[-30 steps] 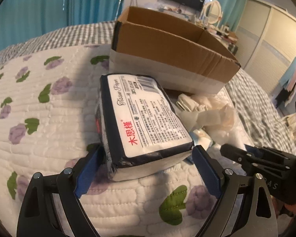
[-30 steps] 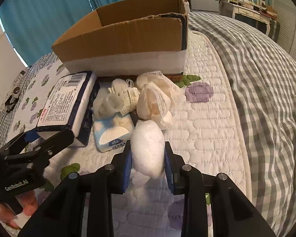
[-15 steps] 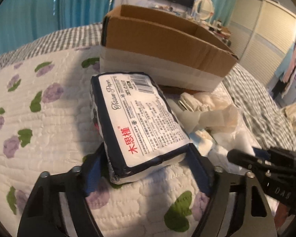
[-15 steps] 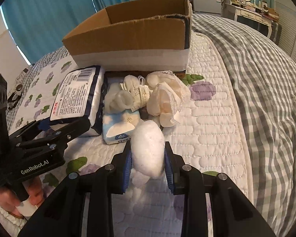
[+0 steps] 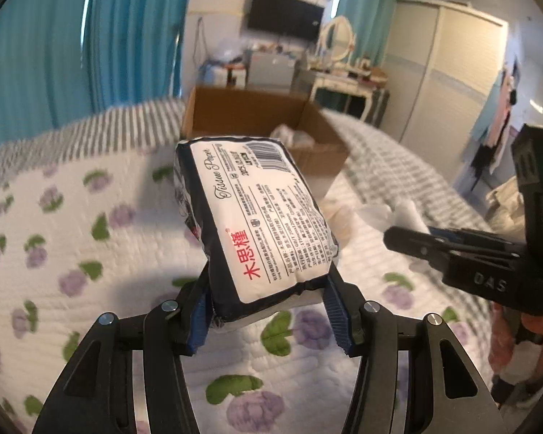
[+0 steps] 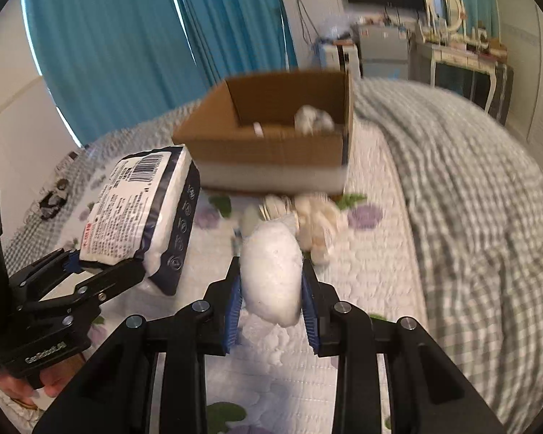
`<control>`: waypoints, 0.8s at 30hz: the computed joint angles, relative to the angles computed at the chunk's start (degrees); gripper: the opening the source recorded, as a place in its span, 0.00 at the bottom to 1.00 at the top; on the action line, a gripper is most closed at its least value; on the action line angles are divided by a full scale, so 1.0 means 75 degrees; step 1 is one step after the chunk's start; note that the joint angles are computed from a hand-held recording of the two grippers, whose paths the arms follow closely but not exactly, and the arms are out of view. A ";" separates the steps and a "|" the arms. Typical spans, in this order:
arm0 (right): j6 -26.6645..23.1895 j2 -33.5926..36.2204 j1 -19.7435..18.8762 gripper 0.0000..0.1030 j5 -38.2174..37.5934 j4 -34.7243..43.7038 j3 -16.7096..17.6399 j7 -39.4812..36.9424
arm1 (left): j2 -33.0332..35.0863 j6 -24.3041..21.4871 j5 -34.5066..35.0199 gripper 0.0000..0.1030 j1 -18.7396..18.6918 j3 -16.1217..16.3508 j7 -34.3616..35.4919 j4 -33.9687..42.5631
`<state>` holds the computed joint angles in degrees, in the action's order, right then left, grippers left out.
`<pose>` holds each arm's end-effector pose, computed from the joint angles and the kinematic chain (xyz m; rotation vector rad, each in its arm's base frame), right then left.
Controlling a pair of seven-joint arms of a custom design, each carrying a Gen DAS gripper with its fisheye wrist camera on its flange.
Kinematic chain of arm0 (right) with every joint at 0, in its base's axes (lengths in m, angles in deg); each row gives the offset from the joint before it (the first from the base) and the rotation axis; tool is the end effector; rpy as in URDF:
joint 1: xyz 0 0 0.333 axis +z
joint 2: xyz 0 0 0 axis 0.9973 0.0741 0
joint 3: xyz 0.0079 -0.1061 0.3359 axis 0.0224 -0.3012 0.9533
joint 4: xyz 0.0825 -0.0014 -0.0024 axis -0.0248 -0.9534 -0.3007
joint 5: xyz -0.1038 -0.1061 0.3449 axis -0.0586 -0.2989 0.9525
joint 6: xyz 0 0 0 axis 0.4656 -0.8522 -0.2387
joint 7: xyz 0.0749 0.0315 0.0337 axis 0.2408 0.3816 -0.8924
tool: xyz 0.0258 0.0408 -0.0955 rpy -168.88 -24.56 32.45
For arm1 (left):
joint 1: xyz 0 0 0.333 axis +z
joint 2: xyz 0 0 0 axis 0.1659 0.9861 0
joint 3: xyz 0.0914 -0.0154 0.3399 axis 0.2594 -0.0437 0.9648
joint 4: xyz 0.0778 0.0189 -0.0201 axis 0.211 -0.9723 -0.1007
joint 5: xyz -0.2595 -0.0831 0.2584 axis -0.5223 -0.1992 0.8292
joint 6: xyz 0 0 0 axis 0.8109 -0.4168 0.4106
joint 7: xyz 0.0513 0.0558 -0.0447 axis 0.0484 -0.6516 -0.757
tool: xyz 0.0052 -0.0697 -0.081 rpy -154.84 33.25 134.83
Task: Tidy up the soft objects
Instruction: 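Lower the tissue pack and fluffy ball into the box and open both tools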
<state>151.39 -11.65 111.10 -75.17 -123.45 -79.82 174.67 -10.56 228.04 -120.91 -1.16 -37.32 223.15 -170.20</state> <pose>0.4944 0.3289 0.4924 -1.6190 1.7912 -0.4742 0.5390 -0.1871 0.4726 -1.3621 2.2440 -1.1292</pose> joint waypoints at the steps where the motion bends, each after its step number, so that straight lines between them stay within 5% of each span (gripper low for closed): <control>1: -0.0092 -0.0108 0.0033 0.28 -0.0094 0.0043 -0.0001 0.0037 | -0.0120 0.0006 -0.0122 0.52 0.0006 -0.0024 0.0153 -0.0011; 11: -0.1257 -0.0618 -0.0085 0.28 -0.0442 0.1141 0.0301 -0.0587 | -0.0616 -0.0295 0.0067 0.52 -0.0247 0.0297 0.0394 0.0589; 18: -0.1445 0.0151 -0.0242 0.28 -0.0004 0.2520 0.0108 -0.1614 | 0.0675 -0.0872 0.1285 0.52 0.0037 0.0183 -0.0679 0.2366; 24: -0.1214 0.1621 -0.0425 0.28 0.1272 0.3976 -0.0244 -0.2882 | 0.2446 -0.1274 0.3420 0.53 -0.0133 0.0363 -0.2404 0.4338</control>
